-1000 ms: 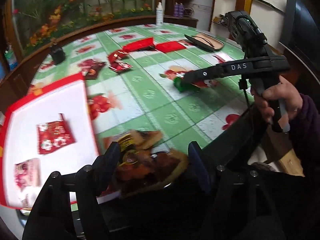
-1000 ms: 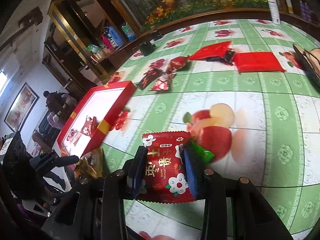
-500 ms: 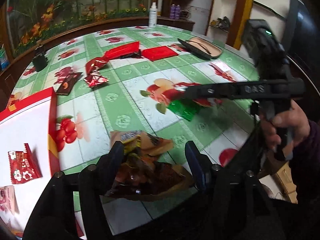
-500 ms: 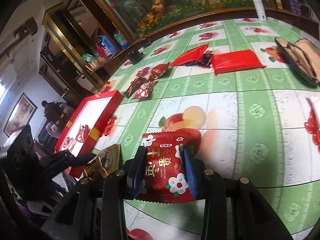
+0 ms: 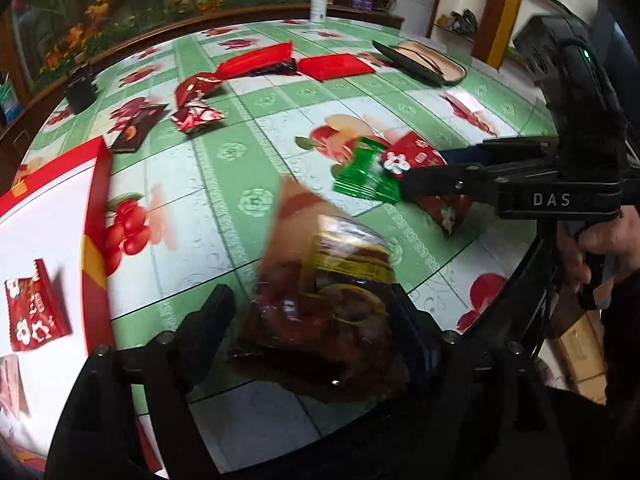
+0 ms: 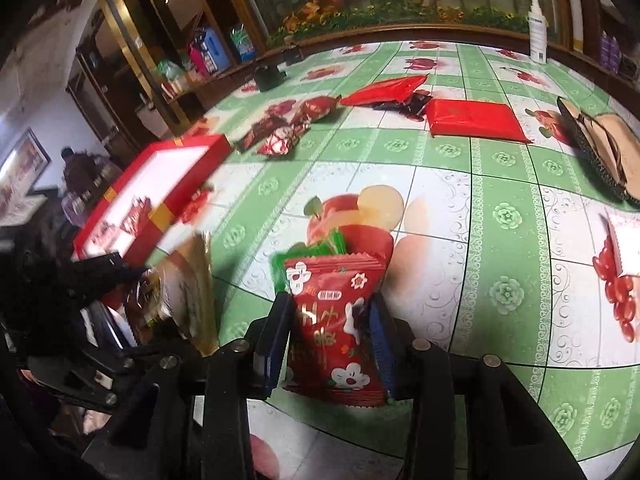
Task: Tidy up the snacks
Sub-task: 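Carry the brown packet to the white tray while the right gripper carries the red packet there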
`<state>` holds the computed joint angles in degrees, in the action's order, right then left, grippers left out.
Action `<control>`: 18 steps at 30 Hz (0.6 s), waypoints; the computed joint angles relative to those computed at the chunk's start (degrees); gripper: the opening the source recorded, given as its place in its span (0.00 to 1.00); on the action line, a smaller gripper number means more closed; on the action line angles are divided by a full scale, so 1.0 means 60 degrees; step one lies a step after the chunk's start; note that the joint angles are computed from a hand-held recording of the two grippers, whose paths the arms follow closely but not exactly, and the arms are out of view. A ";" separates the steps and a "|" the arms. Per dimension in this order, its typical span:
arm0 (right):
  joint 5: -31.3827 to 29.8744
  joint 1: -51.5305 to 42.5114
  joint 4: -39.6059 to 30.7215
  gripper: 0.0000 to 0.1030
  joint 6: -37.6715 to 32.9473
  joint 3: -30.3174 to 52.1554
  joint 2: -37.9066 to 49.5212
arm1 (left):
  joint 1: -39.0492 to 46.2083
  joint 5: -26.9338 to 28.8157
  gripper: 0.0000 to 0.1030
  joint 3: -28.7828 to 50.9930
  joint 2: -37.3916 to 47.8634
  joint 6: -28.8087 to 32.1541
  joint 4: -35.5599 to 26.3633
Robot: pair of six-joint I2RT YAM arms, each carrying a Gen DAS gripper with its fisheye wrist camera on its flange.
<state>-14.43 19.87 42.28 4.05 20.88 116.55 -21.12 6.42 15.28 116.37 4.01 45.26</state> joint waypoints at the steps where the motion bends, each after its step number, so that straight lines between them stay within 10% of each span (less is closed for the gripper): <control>1: 0.0113 0.0045 -0.0003 0.39 -0.0061 0.0004 0.0007 | -0.0057 -0.0046 0.74 -0.0003 0.0054 -0.0055 0.0114; 10: 0.0575 0.0243 0.0411 0.34 0.0108 -0.0137 0.0007 | 0.0481 0.1039 0.43 -0.0077 0.0148 -0.0129 0.0953; 18: 0.0408 0.0636 0.0100 0.34 0.0473 -0.0088 -0.0767 | 0.1085 0.1162 0.41 -0.0446 -0.0309 -0.0053 0.1223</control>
<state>-11.98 23.69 42.88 6.89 20.35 111.95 -14.61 13.40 12.61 114.52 3.69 52.60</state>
